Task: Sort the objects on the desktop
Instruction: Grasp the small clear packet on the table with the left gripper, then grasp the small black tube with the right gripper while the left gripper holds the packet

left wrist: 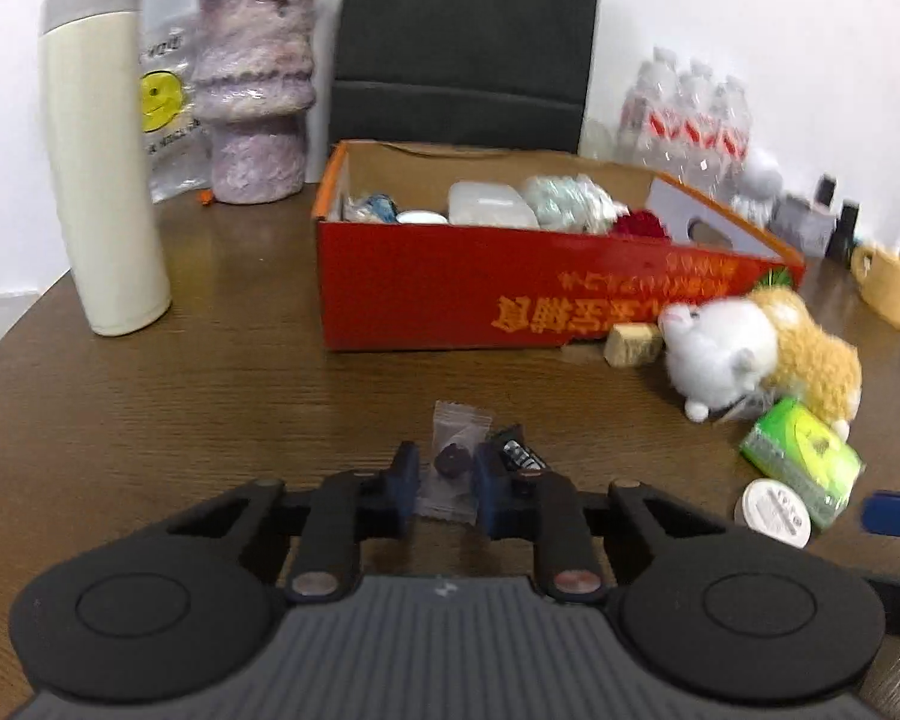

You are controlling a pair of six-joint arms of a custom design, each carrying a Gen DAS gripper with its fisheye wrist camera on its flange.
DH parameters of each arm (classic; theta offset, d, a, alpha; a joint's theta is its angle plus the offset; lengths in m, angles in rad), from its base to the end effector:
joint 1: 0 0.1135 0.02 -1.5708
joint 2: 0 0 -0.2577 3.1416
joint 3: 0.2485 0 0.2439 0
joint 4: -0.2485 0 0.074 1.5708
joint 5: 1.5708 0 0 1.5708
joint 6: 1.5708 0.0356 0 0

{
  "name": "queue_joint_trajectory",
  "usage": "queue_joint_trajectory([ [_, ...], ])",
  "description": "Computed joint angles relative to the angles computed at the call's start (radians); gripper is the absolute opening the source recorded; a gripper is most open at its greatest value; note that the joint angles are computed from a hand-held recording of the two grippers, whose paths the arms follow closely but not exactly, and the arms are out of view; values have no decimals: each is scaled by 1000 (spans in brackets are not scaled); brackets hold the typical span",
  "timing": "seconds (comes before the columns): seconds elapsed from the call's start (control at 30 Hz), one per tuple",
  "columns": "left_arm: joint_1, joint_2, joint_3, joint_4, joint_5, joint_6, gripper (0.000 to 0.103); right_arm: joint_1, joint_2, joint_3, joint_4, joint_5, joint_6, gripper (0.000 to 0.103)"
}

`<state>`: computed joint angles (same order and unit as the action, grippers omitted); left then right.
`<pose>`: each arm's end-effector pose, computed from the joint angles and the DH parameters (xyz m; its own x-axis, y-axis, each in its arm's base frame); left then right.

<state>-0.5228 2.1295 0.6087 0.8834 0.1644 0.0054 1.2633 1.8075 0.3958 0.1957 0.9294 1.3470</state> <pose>0.2709 -0.1628 0.0340 -0.5123 0.3014 -0.8042 0.6093 0.7874 -0.0931 0.0908 0.1917 0.0507 -0.5369 0.2369 -0.8097 0.1689 0.9705 0.1720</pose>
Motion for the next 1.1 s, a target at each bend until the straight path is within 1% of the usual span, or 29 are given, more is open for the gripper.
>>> queue_joint_trajectory([
  [0.03,8,-7,-7,3,19,-12,11,-47,8,-5,82,-24,-89,62],
  [0.1,32,-22,-28,30,42,-28,5,-125,33,2,205,-74,-231,61],
  [0.13,41,-24,-34,48,36,-35,5,-173,60,19,274,-107,-323,61],
  [0.17,53,-25,-42,68,31,-40,5,-209,90,45,313,-134,-395,60],
  [0.2,58,-27,-38,66,23,-48,4,-242,113,74,332,-162,-450,59],
  [0.27,83,-27,-32,58,34,-57,3,-309,172,140,370,-226,-559,45],
  [0.3,94,-26,-26,53,43,-59,3,-335,197,172,372,-253,-594,42],
  [0.33,105,-27,-25,49,53,-63,3,-361,221,208,359,-279,-623,37],
  [0.37,113,-29,-21,41,64,-64,4,-381,247,248,332,-293,-641,34],
  [0.4,118,-31,-16,28,73,-67,5,-394,266,275,311,-304,-648,33],
  [0.43,122,-33,-11,13,79,-69,6,-396,284,294,309,-287,-661,31],
  [0.5,124,-29,-10,14,92,-62,8,-397,294,313,298,-280,-676,19],
  [0.53,123,-26,-8,10,94,-55,13,-397,297,320,293,-275,-677,13],
  [0.57,121,-22,-8,10,96,-44,20,-395,297,329,274,-272,-676,13],
  [0.63,112,-7,-23,66,95,-30,51,-393,285,331,240,-262,-666,13],
  [0.67,103,1,-36,105,94,-8,56,-390,272,321,226,-250,-635,13],
  [0.73,81,14,-43,150,102,37,65,-386,231,253,280,-233,-581,13],
  [0.77,64,15,-30,131,88,52,68,-380,201,219,296,-216,-561,13],
  [0.8,45,18,0,80,71,66,71,-373,180,195,309,-195,-554,13],
  [0.87,24,17,64,-56,58,81,66,-342,116,125,343,-146,-542,13],
  [0.9,17,19,78,-85,57,77,54,-330,90,111,331,-125,-529,13],
  [0.93,11,20,75,-77,48,77,40,-305,59,86,323,-95,-511,13],
  [1.0,0,21,73,-74,23,79,40,-266,21,50,324,-52,-486,13],
  [1.07,-15,22,72,-70,-8,79,38,-212,-8,30,278,-13,-428,13],
  [1.1,-25,24,73,-66,-31,73,20,-194,-15,30,245,-5,-399,13],
])
